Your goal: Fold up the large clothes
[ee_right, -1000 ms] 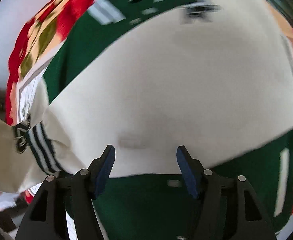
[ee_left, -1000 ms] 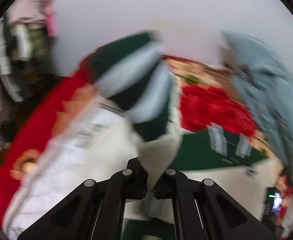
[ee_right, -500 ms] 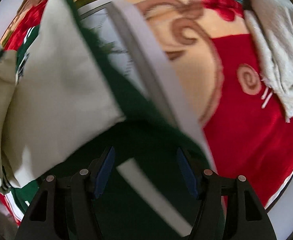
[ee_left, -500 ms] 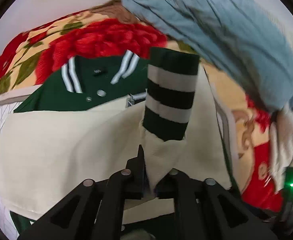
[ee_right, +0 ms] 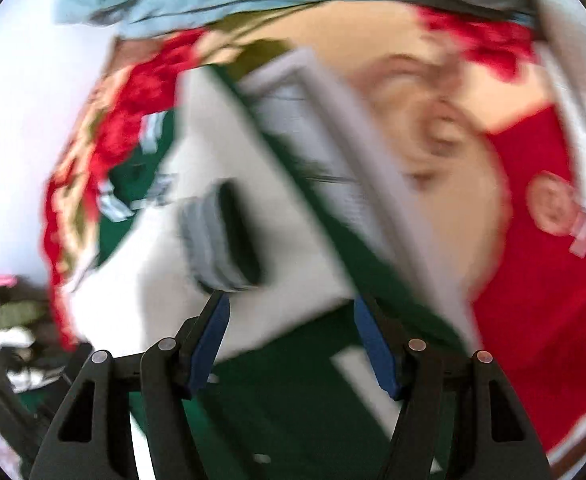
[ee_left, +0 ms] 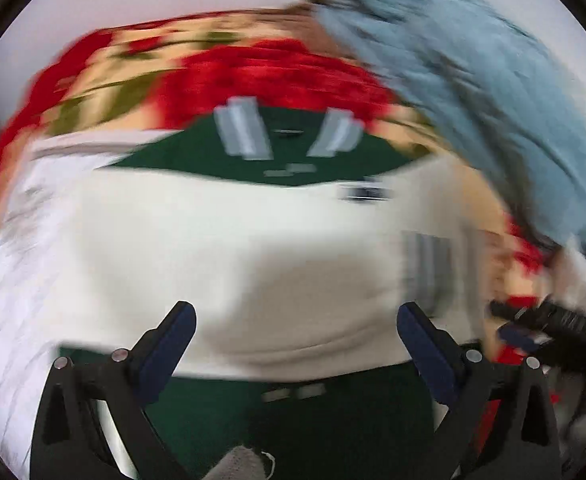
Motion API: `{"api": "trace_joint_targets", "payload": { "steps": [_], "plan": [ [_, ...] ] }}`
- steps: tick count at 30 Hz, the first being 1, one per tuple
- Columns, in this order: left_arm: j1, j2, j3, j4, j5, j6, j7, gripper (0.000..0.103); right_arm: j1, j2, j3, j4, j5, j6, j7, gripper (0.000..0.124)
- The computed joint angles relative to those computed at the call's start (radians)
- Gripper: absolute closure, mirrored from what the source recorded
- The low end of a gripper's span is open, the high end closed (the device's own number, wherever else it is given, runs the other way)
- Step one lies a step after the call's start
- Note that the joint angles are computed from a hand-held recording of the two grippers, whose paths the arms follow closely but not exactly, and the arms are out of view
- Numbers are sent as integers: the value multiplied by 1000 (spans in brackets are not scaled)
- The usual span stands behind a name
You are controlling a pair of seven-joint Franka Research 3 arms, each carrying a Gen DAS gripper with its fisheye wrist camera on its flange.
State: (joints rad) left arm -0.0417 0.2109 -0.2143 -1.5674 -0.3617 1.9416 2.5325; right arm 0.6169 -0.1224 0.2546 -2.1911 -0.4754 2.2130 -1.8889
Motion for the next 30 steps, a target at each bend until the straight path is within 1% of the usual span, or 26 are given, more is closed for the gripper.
{"api": "trace_joint_targets", "payload": {
  "steps": [2,3,4,6,7,8,9,10,11,12,13,14,16,17,18,19,20,21,22,23,24,25,26,27,28,30],
  "plan": [
    [-6,43,28,38,91,102,-73,0,-35,21,-43,-35,-37,125,-94,57],
    [-7,63,34,51,128,140,-99,0,-51,51,-58,-29,-40,170,-129,57],
    [-11,86,46,62,185,200,-134,0,-72,81,-74,-32,-44,228,-157,57],
    [-12,133,62,90,282,275,-194,0,-113,135,-102,-59,-29,382,-229,57],
    [-10,158,74,112,330,297,-231,0,-117,146,-96,-65,-18,399,-246,59],
    [0,177,81,127,361,318,-256,0,-130,168,-101,-55,-8,402,-307,66],
    [11,190,88,137,389,332,-276,0,-136,185,-99,-41,6,384,-351,93],
    [18,201,94,145,420,338,-297,0,-136,201,-86,-15,58,338,-417,106],
    [25,214,101,155,452,339,-316,0,-139,197,-83,-5,80,306,-453,109],
    [34,227,109,165,479,323,-333,0,-136,185,-80,2,87,266,-455,112],
    [40,236,110,173,499,308,-344,0,-128,172,-73,26,105,173,-457,112],
    [43,241,113,172,521,301,-359,0,-118,154,-66,50,120,61,-451,113],
    [55,248,101,164,533,290,-359,0,-105,117,-58,55,156,-69,-427,113],
    [56,243,93,141,540,312,-353,0,-105,98,-62,29,203,-72,-450,113],
    [55,238,84,122,544,337,-347,0,-102,73,-62,-11,229,-38,-455,112],
    [52,239,75,103,547,365,-338,0,-103,46,-69,-71,247,52,-458,111],
    [44,249,69,106,554,376,-334,0,-103,16,-70,-125,238,136,-434,110],
    [27,263,68,103,573,399,-343,0,-103,-4,-66,-155,211,183,-398,103],
    [15,281,67,118,585,406,-350,0,-97,-26,-59,-166,191,187,-370,91],
    [3,301,66,132,598,420,-354,0,-86,-41,-50,-153,189,136,-361,85],
    [-11,315,69,138,619,445,-359,0,-75,-46,-43,-128,192,80,-358,74],
    [-28,329,75,136,649,476,-367,0,-64,-49,-38,-107,199,24,-357,70],
    [-39,342,77,138,668,501,-368,0,-48,-49,-33,-86,227,-31,-361,70],
    [-39,348,73,142,672,515,-361,0,-33,-55,-30,-85,259,-53,-366,70],
    [-35,357,67,145,671,534,-350,0,-21,-56,-31,-90,287,-48,-372,70],
    [-22,367,54,159,648,529,-328,0,-7,-24,-38,-99,335,-1,-391,70]
  ]
}}
